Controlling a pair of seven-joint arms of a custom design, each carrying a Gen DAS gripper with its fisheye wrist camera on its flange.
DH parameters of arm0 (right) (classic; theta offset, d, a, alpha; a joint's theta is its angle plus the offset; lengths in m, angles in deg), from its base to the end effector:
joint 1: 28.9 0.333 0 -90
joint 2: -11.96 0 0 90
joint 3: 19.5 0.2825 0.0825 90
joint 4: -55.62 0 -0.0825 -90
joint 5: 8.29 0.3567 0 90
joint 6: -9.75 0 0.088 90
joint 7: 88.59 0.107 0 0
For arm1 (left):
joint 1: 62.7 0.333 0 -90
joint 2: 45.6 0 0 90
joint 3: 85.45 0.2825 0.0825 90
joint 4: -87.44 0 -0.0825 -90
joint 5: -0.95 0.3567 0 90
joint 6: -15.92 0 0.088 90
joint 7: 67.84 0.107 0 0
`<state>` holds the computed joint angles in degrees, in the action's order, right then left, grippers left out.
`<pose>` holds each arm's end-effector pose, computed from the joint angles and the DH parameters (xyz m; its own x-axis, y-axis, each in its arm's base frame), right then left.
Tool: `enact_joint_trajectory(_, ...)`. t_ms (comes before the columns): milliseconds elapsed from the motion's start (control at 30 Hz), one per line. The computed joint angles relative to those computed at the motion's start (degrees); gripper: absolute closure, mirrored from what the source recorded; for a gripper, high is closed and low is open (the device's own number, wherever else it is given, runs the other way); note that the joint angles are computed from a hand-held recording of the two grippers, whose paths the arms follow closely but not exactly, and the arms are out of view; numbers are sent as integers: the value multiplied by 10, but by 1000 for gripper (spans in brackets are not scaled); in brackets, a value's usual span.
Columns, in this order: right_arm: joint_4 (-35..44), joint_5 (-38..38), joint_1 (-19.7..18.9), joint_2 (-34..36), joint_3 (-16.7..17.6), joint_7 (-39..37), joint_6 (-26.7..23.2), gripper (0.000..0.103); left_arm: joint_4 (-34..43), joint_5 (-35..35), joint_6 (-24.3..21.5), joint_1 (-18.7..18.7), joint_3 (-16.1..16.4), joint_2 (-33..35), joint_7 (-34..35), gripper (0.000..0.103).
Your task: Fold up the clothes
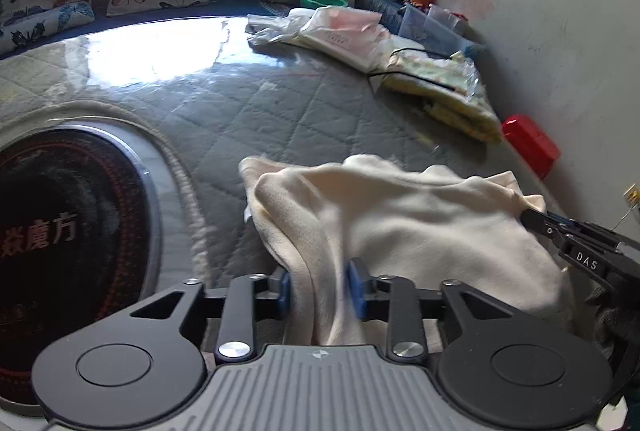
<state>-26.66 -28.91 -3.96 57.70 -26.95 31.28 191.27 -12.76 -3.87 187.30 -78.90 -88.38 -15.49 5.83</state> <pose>0.6735 0.2742 0.3190 0.2531 -0.9665 -0.0428 -0.5810 -0.1165 -0.8055 0.6412 -0.2108 0.3453 -0.0481 -0.9618 0.2695 -0.7889 -0.1289 -0.6009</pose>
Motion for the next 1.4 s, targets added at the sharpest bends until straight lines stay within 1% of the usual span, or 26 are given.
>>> enact_joint_trajectory(33, -1, 1, 6, 1, -9, 5, -5, 89, -7, 4, 1, -5, 9, -5, -6, 63)
enact_joint_trajectory(100, -6, 1, 29, 0, -43, 28, 7, 85, -16, 20, 4, -25, 38, -14, -31, 62)
enact_joint_trajectory(133, -7, 0, 39, 0, -57, 37, 13, 85, -18, 33, 10, -39, 56, -16, -47, 62)
enact_joint_trajectory(167, -5, -1, 36, 0, -54, 37, 19, 85, -17, 43, 17, -47, 68, -16, -59, 62)
enact_joint_trajectory(200, 2, -2, 24, 1, -38, 30, 26, 85, -15, 52, 25, -55, 79, -16, -70, 63)
enact_joint_trajectory(233, 10, -3, 8, 2, -14, 18, 29, 85, -11, 54, 30, -51, 74, -14, -70, 63)
enact_joint_trajectory(267, 23, -6, -18, 7, 27, -4, 25, 85, 1, 52, 30, -42, 63, -8, -63, 64)
enact_joint_trajectory(300, 38, -8, -49, 15, 76, -33, 17, 85, 13, 50, 30, -34, 52, -1, -55, 64)
enact_joint_trajectory(333, 52, -7, -70, 24, 113, -59, 9, 85, 30, 50, 22, -33, 48, 10, -50, 64)
enact_joint_trajectory(433, 117, 9, -97, 69, 184, -128, -27, 85, 77, 49, 4, -28, 36, 41, -35, 64)
enact_joint_trajectory(467, 134, 16, -98, 81, 195, -144, -36, 85, 93, 49, -3, -28, 34, 53, -33, 64)
enact_joint_trajectory(600, 229, 51, -77, 140, 196, -177, -92, 83, 156, 49, -38, -27, 32, 95, -30, 64)
enact_joint_trajectory(633, 237, 58, -72, 145, 190, -180, -96, 81, 170, 50, -48, -27, 31, 104, -30, 64)
enact_joint_trajectory(767, 272, 85, -52, 165, 165, -191, -117, 77, 203, 51, -60, -23, 27, 129, -33, 63)
enact_joint_trajectory(800, 276, 92, -48, 168, 160, -195, -120, 74, 206, 53, -65, -25, 30, 130, -36, 62)
enact_joint_trajectory(833, 270, 98, -46, 163, 156, -198, -118, 68, 206, 55, -68, -26, 30, 128, -37, 61)
enact_joint_trajectory(900, 246, 102, -40, 147, 144, -200, -102, 63, 192, 62, -61, -29, 32, 118, -39, 57)
enact_joint_trajectory(967, 211, 100, -33, 125, 131, -195, -78, 56, 171, 73, -49, -40, 46, 104, -51, 53)
enact_joint_trajectory(1000, 195, 98, -31, 115, 128, -192, -67, 49, 160, 79, -44, -47, 53, 98, -58, 50)
enact_joint_trajectory(1033, 180, 97, -30, 106, 127, -189, -57, 46, 148, 85, -39, -54, 62, 89, -67, 44)
enact_joint_trajectory(1100, 141, 93, -33, 83, 132, -184, -34, 43, 121, 103, -30, -72, 84, 72, -90, 39)
enact_joint_trajectory(1167, 110, 88, -34, 65, 136, -180, -19, 34, 92, 120, -17, -86, 101, 53, -110, 36)
enact_joint_trajectory(1200, 94, 84, -33, 55, 133, -176, -11, 28, 77, 127, -11, -93, 109, 44, -121, 31)
enact_joint_trajectory(1267, 68, 77, -28, 41, 128, -168, 4, 27, 44, 143, 3, -108, 129, 23, -146, 27)
enact_joint_trajectory(1333, 32, 70, -27, 20, 129, -159, 23, 19, 13, 162, 13, -126, 151, 4, -172, 19)
enact_joint_trajectory(1400, 6, 62, -30, 5, 135, -154, 36, 18, -16, 187, 21, -149, 180, -14, -202, 16)
